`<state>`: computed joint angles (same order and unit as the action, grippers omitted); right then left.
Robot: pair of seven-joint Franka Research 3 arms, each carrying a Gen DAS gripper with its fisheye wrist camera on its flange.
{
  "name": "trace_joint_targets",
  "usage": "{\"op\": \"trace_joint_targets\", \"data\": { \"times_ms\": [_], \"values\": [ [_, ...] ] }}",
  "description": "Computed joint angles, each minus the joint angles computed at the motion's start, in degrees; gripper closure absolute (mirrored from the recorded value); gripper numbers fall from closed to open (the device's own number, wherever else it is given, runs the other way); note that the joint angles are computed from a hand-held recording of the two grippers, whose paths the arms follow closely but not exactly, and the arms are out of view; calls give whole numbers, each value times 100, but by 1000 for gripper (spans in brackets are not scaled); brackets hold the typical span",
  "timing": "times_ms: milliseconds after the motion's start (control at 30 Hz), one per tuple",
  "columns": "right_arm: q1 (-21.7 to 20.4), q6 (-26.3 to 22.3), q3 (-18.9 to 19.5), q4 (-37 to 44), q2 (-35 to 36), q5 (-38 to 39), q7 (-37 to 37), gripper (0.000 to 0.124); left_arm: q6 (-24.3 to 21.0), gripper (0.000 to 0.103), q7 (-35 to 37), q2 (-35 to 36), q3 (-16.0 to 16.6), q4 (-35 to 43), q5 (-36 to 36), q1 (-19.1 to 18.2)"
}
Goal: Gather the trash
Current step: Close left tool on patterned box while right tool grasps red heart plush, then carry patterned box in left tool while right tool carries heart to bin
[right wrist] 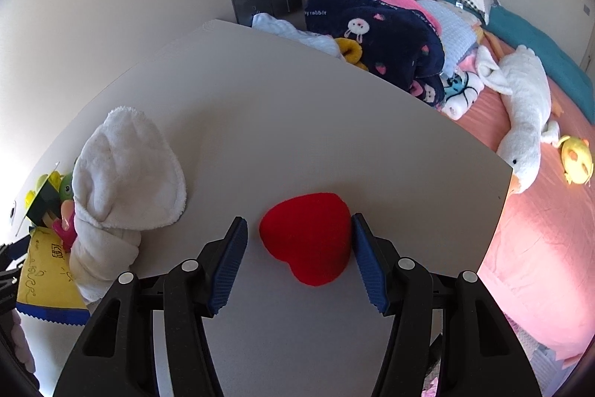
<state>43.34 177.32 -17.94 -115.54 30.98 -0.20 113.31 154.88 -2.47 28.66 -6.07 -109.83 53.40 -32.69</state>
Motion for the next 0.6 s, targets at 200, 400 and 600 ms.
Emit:
{"op": "trace_joint_targets", "data": {
  "times_ms": [200, 400, 600],
  "values": [
    [130, 108, -90, -159, -64, 2, -87, 76, 101, 40, -532, -101, 138, -136, 424, -160],
    [69, 209, 23, -358, -249, 134, -192, 76, 244, 44, -711, -152, 58, -220, 603, -60],
    [292, 327, -172, -581, -438, 229, -227, 76, 295, 44, -877, -279, 30, -373, 722, -52]
  ]
}}
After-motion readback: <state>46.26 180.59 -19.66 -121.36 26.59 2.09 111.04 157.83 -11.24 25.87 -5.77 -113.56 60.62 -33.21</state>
